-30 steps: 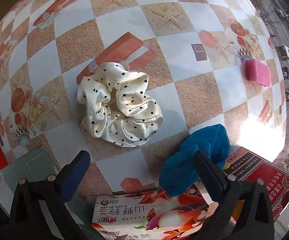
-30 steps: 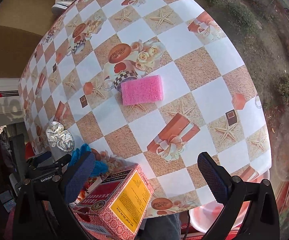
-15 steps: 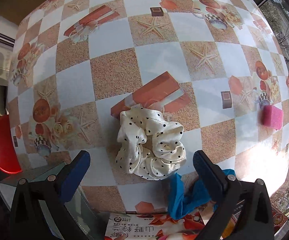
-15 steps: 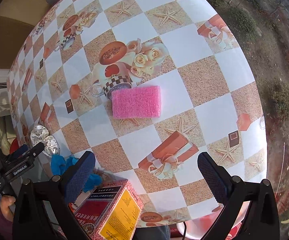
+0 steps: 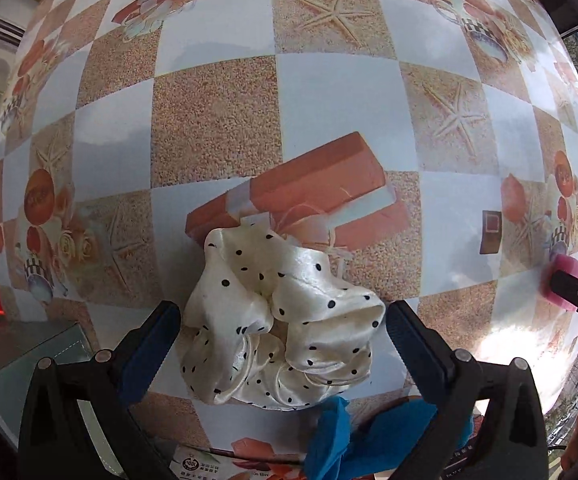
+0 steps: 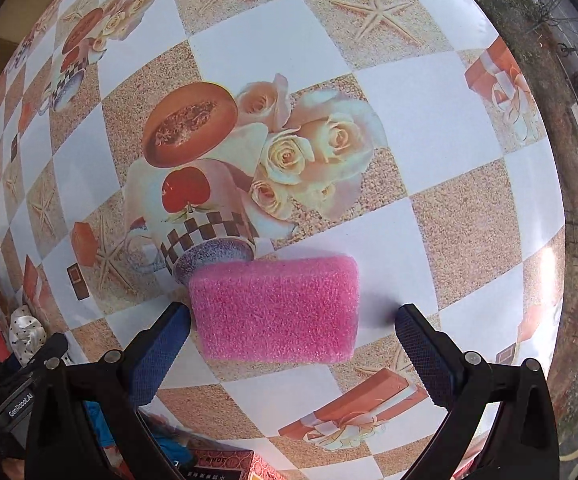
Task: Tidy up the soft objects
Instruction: 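Grasp the pink sponge with the right tool while the left tool grasps the polka-dot scrunchie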
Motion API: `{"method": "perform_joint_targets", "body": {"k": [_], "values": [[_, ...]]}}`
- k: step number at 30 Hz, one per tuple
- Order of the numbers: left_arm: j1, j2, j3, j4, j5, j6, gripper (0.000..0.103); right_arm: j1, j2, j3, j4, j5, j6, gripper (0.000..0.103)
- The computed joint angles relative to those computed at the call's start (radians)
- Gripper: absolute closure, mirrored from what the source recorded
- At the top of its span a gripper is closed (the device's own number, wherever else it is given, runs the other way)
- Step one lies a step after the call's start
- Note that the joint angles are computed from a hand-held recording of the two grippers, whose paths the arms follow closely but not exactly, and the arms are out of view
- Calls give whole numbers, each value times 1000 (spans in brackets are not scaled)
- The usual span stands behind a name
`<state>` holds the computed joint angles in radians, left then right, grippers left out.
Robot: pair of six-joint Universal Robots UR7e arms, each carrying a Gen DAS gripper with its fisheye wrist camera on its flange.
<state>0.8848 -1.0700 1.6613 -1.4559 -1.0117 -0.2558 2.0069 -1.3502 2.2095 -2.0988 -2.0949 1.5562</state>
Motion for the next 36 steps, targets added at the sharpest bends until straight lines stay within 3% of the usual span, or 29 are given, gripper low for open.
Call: {"method": "perform_joint_targets", "body": {"k": [4, 13, 20, 23, 24, 26, 27, 28, 31, 36], "values": [[-10, -14, 63, -61, -22, -3, 0, 5, 44, -47, 77, -24, 9, 0], [2, -27, 111, -137, -10, 21, 0, 14, 45, -38, 55, -41, 34, 0], [-6, -7, 69, -41, -36, -50, 2, 20, 47, -48, 90, -30, 15, 2], [-22, -40, 85, -42, -36, -22, 16, 45, 65, -77, 123, -49, 3, 26], [-28, -46, 84, -40, -37, -14, 24, 55, 69, -89, 140, -57, -2, 32], [-39, -55, 95, -49, -42, 5, 42, 56, 71, -81, 105, -44, -31, 32], [-43, -58, 95, -50, -46, 17, 59, 61, 73, -82, 108, -47, -27, 32], [-43, -59, 91, -48, -60, 28, 69, 66, 68, -78, 99, -45, -21, 32], [-58, -85, 101, -71, -62, 56, 71, 93, 43, -57, 60, -47, 10, 32], [-103, -150, 132, -119, -40, 154, 71, 163, -2, -72, 134, -71, 86, 32]]}}
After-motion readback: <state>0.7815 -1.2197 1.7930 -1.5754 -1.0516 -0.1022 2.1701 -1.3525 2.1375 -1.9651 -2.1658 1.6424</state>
